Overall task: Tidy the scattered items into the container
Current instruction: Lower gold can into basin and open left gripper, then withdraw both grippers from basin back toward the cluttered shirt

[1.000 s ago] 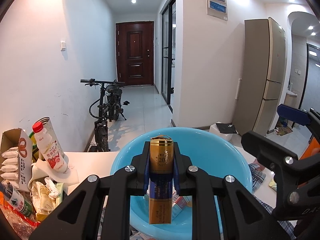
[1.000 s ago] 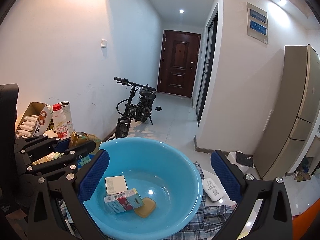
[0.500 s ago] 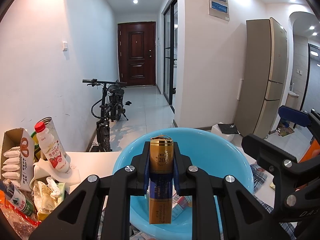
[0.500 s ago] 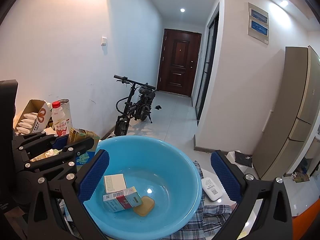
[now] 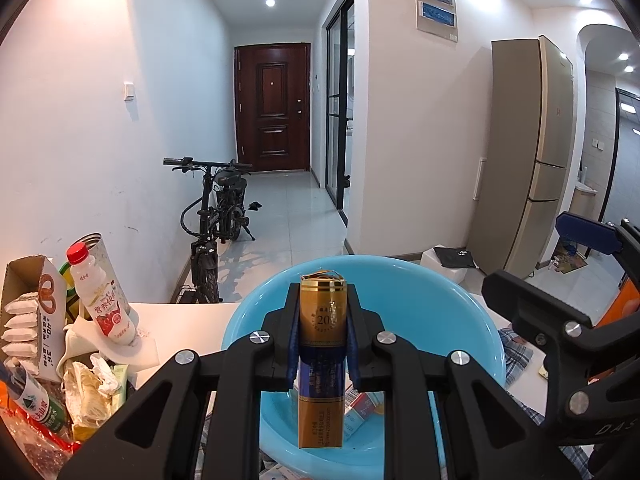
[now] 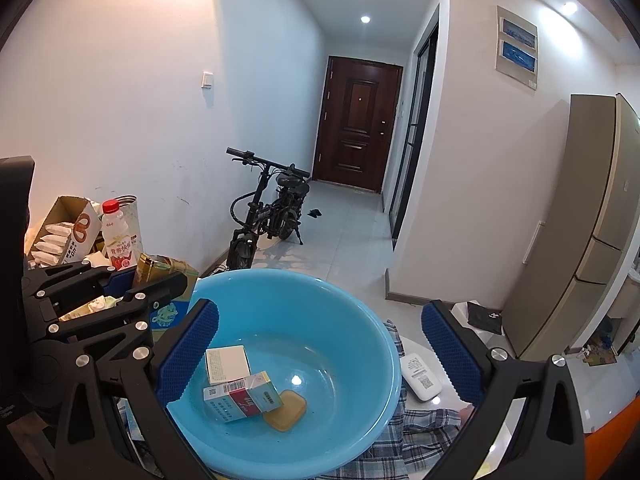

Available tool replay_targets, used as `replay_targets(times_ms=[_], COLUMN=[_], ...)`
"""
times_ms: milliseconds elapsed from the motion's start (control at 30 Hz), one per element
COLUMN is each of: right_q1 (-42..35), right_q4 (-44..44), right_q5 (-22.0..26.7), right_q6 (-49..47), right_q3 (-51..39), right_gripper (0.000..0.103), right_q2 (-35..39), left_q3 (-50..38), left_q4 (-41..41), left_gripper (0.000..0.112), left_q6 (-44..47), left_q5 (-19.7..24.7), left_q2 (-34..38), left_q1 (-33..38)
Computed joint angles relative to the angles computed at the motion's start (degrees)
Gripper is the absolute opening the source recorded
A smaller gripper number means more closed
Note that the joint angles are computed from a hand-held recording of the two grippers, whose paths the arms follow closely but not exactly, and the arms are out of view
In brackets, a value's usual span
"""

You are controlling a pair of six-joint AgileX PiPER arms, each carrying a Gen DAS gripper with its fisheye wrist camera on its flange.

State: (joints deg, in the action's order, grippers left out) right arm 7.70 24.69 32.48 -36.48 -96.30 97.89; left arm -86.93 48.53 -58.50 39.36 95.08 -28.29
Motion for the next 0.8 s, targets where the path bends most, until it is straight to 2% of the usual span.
replay_targets(times_ms=[67, 100, 133, 167, 200, 267, 333, 467, 800], right_q1=[-0.17, -0.17, -0.25, -0.41, -1.04, -1.76, -1.51, -0.71, -0.53], right_q4=[0.08, -0.11, -0.16, -0.02, 1.57, 3.58, 3.19, 1.02, 0.40], right_q5=[0.32, 0.19, 0.16, 0.27, 0.90, 2.24, 1.90, 0.94, 1.59], right_q6=[-0.03, 0.02, -0.03, -0.16, -1.40, -2.73, -2.63, -1.53, -0.73], right_q3=[-0.26, -0.11, -0.26, -0.38, -0.61, -1.48, -1.32, -0.61, -1.18], right_gripper=[0.103, 0.103, 0.103, 0.103, 0.103, 0.103, 0.103, 0.103, 0.103], right_q2=[0.07, -0.06, 0.06, 0.12, 0.19, 0.59, 0.47, 0.03, 0.30], left_q3=[-0.36, -0.79, -1.44, -1.70, -0.77, 0.75, 1.16, 0.45, 0.93], left_q4=[0.09, 0.21, 0.84, 2.21, 3.28, -1.46, -2.72, 0.31, -0.10], left_gripper=[0.022, 0.044, 0.085, 0.101, 0.102, 0.102, 0.102, 0.102, 0.102], left_q6=[-0.24, -0.52, -1.41, -3.28, -5.15, -3.28, -3.10, -4.58, -4.63], left_q5=[0.64, 1.56, 3.24, 4.76, 3.99, -0.79, -2.04, 0.17, 0.89], left_q2=[0.24, 0.54, 1.04, 1.38, 0.83, -0.72, -1.13, -0.02, -0.56], left_q1=[-0.01, -0.05, -0.07, -0.03, 0.33, 2.52, 3.23, 2.41, 2.36])
